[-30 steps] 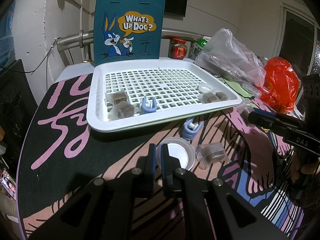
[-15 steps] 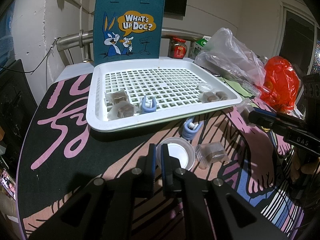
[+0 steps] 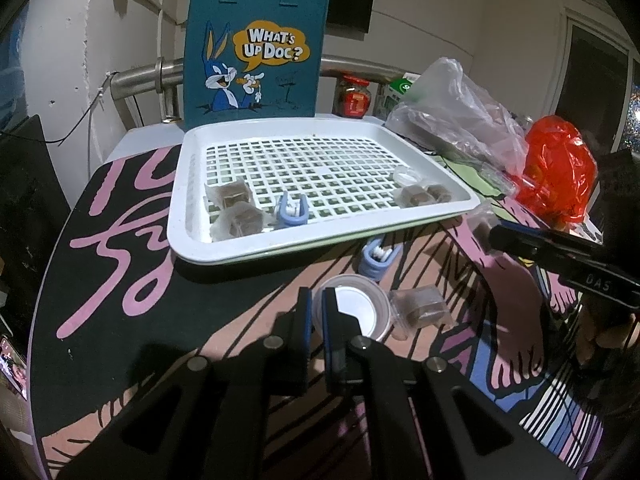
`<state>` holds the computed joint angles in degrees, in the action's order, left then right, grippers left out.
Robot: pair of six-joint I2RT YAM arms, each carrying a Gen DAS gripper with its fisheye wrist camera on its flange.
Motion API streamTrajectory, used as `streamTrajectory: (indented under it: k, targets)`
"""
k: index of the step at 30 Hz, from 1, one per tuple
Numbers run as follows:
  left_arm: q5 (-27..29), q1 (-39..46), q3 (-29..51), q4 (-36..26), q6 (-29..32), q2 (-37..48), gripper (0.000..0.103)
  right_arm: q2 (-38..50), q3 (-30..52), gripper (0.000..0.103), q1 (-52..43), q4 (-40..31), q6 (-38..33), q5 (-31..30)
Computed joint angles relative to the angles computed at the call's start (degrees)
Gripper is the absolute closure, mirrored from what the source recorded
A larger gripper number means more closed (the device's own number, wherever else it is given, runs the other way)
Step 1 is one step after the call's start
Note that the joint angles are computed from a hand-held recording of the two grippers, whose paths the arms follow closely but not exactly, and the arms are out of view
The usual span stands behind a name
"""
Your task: Organize objects
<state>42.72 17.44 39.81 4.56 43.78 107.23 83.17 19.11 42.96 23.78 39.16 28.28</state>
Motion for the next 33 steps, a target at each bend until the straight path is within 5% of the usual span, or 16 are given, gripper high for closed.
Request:
streamTrajectory:
  k: [12, 19, 25, 33]
  targets:
    - [2.9, 1.7, 8.0, -7.4, -2.6, -2.7, 0.098, -10.7, 3.2, 0.075, -3.1, -6.5, -5.4, -1.9]
    - [1.4, -1.3, 18.1, -9.5, -10.5, 1.5, 0.098, -12.1, 6.7, 0.075, -11.8, -6.7, -9.8, -10.4]
    - [-2.9, -7.1, 25.4, -8.4, -18.1, 8.2, 0.098, -3.0, 12.5, 0.075, -21.4, -3.9, -10.3, -19.8]
    - [-9.6, -12.6, 29.8, -4.5, -24.0, 14.2, 0.098, 10.8, 21.0, 0.075, -25.8, -3.5, -10.5, -22.5]
